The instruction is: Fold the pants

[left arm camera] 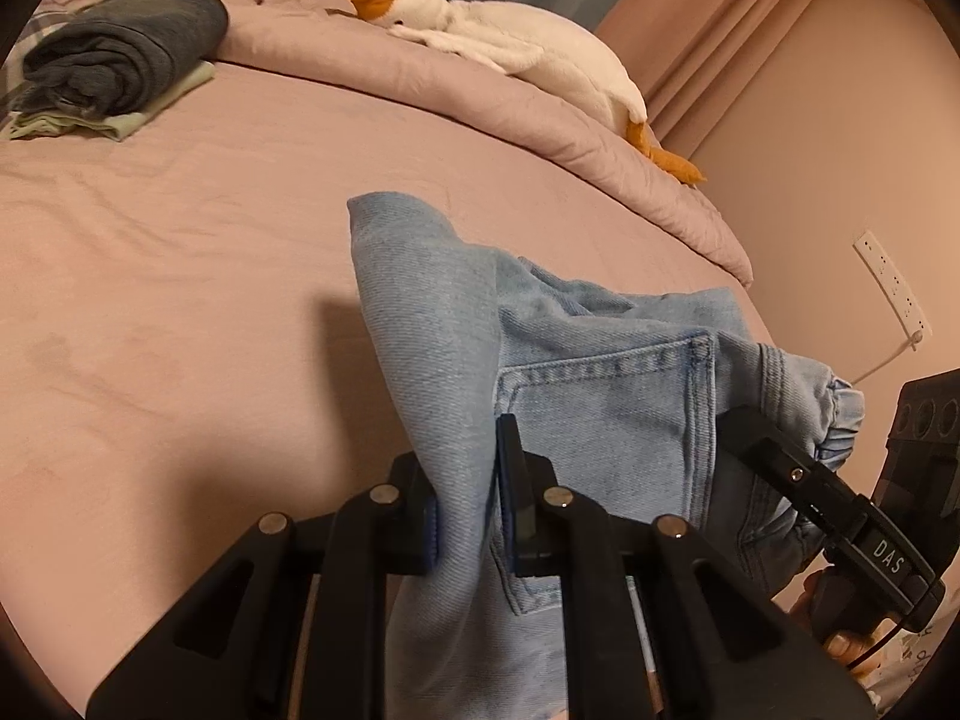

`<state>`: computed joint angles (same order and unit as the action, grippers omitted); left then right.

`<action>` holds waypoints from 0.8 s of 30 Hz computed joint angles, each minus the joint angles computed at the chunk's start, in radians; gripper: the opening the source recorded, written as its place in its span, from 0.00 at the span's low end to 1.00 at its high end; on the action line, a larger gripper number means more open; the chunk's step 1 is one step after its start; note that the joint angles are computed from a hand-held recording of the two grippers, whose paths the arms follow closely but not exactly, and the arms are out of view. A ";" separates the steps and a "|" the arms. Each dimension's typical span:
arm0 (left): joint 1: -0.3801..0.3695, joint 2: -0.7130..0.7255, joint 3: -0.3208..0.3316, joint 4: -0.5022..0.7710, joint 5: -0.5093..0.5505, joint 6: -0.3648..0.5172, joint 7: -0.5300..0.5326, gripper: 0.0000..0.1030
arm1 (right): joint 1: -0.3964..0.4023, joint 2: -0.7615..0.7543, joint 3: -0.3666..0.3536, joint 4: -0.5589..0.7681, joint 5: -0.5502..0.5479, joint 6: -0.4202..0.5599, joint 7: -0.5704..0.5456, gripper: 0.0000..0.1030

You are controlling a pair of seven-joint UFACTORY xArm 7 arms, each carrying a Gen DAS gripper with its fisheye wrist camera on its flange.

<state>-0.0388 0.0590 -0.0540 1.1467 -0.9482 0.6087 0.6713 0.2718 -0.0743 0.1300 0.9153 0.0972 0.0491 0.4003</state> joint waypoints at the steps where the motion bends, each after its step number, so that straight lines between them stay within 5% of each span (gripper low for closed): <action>1: 0.002 -0.008 0.002 -0.008 0.000 -0.005 0.003 0.11 | 0.002 0.001 0.003 0.002 -0.002 -0.001 0.001 0.55; 24: 0.054 -0.001 0.047 0.011 -0.038 -0.041 0.064 0.11 | 0.043 0.143 0.036 0.177 0.038 0.015 -0.097 0.55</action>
